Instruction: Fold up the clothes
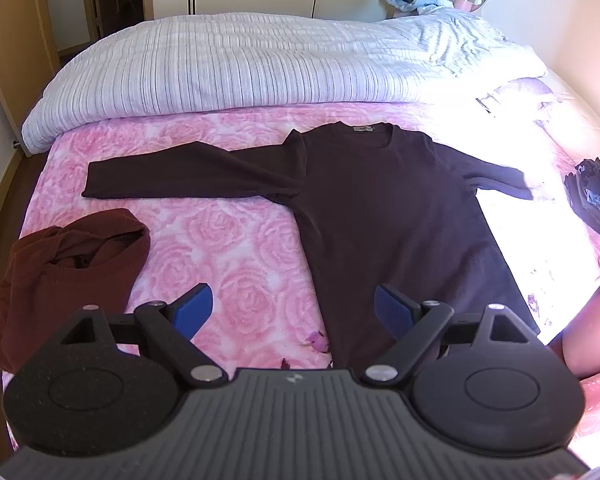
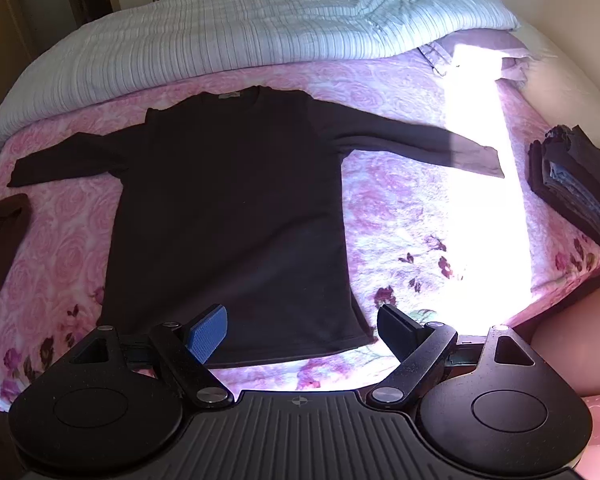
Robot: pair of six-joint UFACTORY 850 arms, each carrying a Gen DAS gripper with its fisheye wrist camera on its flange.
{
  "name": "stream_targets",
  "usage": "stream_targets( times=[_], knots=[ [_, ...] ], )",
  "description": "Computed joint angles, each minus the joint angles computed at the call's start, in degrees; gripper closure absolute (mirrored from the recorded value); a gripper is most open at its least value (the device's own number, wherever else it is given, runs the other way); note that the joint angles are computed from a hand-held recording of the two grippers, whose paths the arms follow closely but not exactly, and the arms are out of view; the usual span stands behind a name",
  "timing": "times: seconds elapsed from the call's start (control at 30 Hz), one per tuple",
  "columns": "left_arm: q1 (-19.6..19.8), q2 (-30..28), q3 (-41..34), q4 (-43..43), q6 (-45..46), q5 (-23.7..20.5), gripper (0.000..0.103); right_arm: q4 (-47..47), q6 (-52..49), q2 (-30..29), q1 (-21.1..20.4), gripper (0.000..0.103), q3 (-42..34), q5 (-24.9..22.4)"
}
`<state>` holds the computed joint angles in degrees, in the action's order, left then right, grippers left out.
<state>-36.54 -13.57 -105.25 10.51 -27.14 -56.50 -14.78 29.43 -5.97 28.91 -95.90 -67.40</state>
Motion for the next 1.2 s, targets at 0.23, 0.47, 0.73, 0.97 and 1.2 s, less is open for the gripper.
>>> stream_targets(
  times=[0.23, 0.47, 0.73, 0.97, 1.2],
  knots=[
    [0.5, 0.4, 1.1, -1.1, 0.9, -0.1, 0.017, 0.2, -0.7, -0.8, 0.9, 0.018, -0.4, -0.4],
    [1.1, 0.5, 2.1, -2.8, 3.1, 0.1, 0.017, -0.3, -0.5, -1.1, 2.5, 0.018, 0.1, -1.1],
    [1.4, -0.5, 1.6, -3.5, 4.2, 0.3, 0.017, -0.5, 0.4, -1.2, 3.4, 0.018, 0.6, -1.5],
    [1.0, -2.8, -1.3, 0.6, -1.6, -1.9, 0.017, 2.9, -6.5, -4.9, 0.6, 0.018, -2.6, -0.5],
    [1.6, -4.2, -3.9, 5.8, -6.6, -7.4, 0.017, 10.0, -18.0, -12.8, -2.3, 0.018, -9.1, 3.1]
  ],
)
